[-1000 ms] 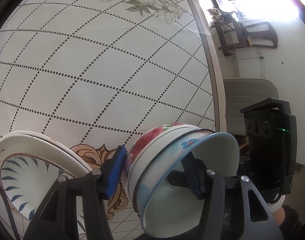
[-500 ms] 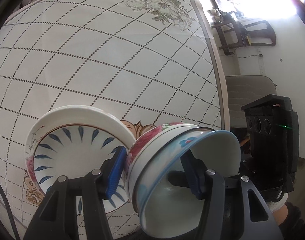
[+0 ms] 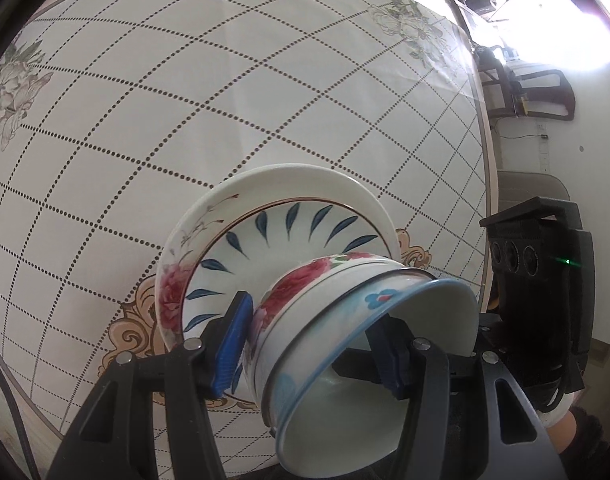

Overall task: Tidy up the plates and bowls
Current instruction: 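Carry the bowl stack with both grippers over the blue-leaf plate stack, then lower the bowl stack onto the plate stack and open both grippers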

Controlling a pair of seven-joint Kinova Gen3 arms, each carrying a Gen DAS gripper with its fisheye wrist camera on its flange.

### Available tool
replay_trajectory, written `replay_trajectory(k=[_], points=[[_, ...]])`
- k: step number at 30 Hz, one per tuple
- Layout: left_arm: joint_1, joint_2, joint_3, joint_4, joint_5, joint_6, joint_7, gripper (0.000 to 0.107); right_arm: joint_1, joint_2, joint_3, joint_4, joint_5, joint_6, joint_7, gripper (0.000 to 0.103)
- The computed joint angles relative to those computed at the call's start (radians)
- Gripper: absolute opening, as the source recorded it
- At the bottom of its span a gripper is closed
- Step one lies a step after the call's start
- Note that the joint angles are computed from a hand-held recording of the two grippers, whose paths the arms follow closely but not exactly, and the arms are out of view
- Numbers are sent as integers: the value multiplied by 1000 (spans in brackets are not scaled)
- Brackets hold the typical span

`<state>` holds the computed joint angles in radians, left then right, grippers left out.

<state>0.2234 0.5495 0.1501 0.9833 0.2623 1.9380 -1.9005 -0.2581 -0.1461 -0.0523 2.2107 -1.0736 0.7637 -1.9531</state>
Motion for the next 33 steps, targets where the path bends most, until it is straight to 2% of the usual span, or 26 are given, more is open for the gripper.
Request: replay_trajectory(k=[5, 13, 19, 30, 33], points=[[-5, 14, -5, 17, -17, -13, -16, 52, -19, 50, -19, 5, -54, -36, 43, 54], [-4, 31, -4, 21, -28, -17, -39, 52, -15, 62, -33, 11, -52, -62, 27, 54], [0, 29, -4, 30, -28, -25, -43, 52, -5, 36, -23, 23, -5, -48, -9, 54], [-13, 15, -12, 49, -18, -44, -11, 52, 7, 34, -7, 20, 1, -19, -23, 55], [-11, -20, -24, 72, -45, -83, 2, 52, 12, 38, -18, -18, 77, 4, -97, 55]])
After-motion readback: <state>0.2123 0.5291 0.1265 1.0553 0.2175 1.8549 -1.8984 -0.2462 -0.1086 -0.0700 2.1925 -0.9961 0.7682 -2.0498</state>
